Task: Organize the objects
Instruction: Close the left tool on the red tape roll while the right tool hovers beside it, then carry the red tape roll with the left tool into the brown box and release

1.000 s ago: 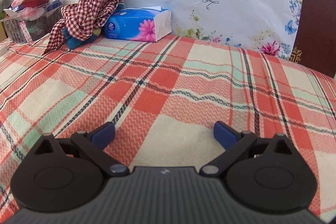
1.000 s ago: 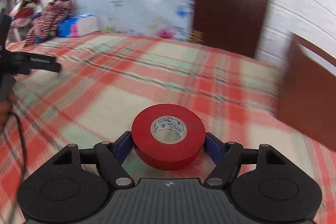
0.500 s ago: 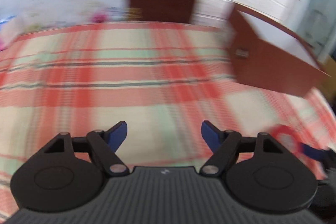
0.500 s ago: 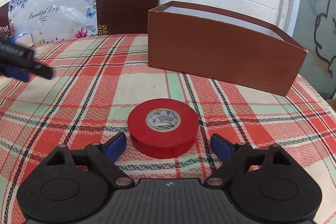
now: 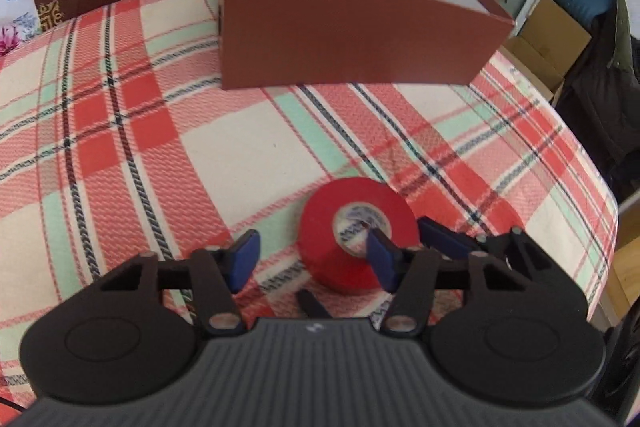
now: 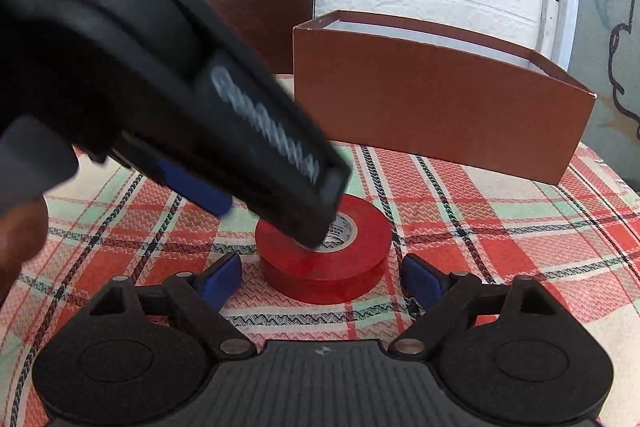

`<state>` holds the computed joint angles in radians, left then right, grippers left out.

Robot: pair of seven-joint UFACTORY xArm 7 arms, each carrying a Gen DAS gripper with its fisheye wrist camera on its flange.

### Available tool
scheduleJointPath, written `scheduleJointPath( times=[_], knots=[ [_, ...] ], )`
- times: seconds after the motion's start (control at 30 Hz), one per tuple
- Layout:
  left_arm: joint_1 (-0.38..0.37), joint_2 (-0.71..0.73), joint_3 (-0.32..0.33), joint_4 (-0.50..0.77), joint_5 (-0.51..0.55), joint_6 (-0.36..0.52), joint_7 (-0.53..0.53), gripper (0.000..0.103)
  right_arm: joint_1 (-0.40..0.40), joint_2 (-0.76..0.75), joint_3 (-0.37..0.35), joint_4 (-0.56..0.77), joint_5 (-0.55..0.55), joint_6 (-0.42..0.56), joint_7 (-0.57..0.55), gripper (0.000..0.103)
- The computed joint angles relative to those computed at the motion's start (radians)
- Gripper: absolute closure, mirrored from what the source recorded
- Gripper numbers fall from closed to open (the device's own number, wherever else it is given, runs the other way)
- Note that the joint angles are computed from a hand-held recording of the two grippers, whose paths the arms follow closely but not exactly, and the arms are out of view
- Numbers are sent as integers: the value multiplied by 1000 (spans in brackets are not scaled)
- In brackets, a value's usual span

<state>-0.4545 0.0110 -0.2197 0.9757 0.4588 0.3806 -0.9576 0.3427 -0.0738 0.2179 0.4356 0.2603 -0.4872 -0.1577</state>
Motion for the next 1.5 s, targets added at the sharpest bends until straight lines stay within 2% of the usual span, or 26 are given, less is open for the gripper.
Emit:
scheduleJointPath(
  times=[0.03, 0.1, 0.13, 0.17, 0.23, 0.37, 0.47, 0.53, 0.63, 0.77, 0.87, 0.97, 1.0, 1.03, 1.07, 1.1, 1.2, 1.3, 1.43, 1.5],
  knots=[
    [0, 2, 1, -3, 7, -10, -14, 49, 1, 0, -5, -2, -17, -1, 8, 22],
    [3, 4, 4, -7, -2, -21, -16, 60, 2, 6, 11, -2, 20, -14, -31, 26],
    [5, 9, 5, -6, -18, -24, -9, 68, 5, 7, 17, -2, 36, -20, -49, 33],
    [7, 14, 6, -8, -48, -33, 8, 71, 8, 7, 13, -4, 25, -24, -48, 33],
    [5, 17, 9, -9, -40, -38, -7, 71, 16, 11, 27, -4, 74, -39, -94, 33],
    [-8, 9, 6, 15, 19, 3, -31, 73, 28, 3, 25, -19, 97, -77, -96, 33],
    [-4, -7, 5, 36, 60, 3, -45, 74, 27, -3, -3, -31, 36, -138, -7, 33],
    [4, -12, 6, 65, 122, 2, -73, 74, 20, 18, -8, -13, 24, -207, 1, 33],
    [16, 3, 10, 149, 250, 25, -128, 74, 24, 85, -11, 66, 49, -324, -54, 33],
    [15, 87, 39, 317, 329, 67, -117, 74, 20, 193, -47, 235, 17, -366, -61, 32],
    [0, 171, 81, 433, 340, 79, -89, 74, 26, 293, -74, 389, 26, -330, -85, 32],
    [-36, 267, 126, 552, 338, 151, -59, 74, 38, 371, -102, 535, 34, -188, -119, 32],
    [-50, 290, 142, 580, 336, 180, -59, 74, 18, 398, -86, 567, 20, -166, -124, 33],
    [-56, 307, 152, 598, 322, 197, -50, 73, 27, 417, -106, 579, -8, -185, -88, 22],
    [-57, 316, 159, 604, 303, 197, -40, 73, 29, 430, -109, 581, -10, -214, -72, 15],
    [-61, 319, 169, 600, 296, 189, -41, 73, 31, 441, -113, 577, -14, -244, -64, 13],
    [-74, 315, 189, 581, 295, 175, -52, 70, 21, 454, -114, 549, -58, -329, -34, 13],
    [-95, 278, 202, 535, 341, 164, -105, 65, 32, 438, -120, 531, -48, -338, -56, 13],
    [-119, 193, 197, 456, 487, 181, -235, 54, 54, 381, -117, 458, -6, -360, -103, 13],
    [-116, 138, 176, 405, 544, 203, -294, 53, 63, 338, -109, 394, 32, -384, -120, 12]
  ],
)
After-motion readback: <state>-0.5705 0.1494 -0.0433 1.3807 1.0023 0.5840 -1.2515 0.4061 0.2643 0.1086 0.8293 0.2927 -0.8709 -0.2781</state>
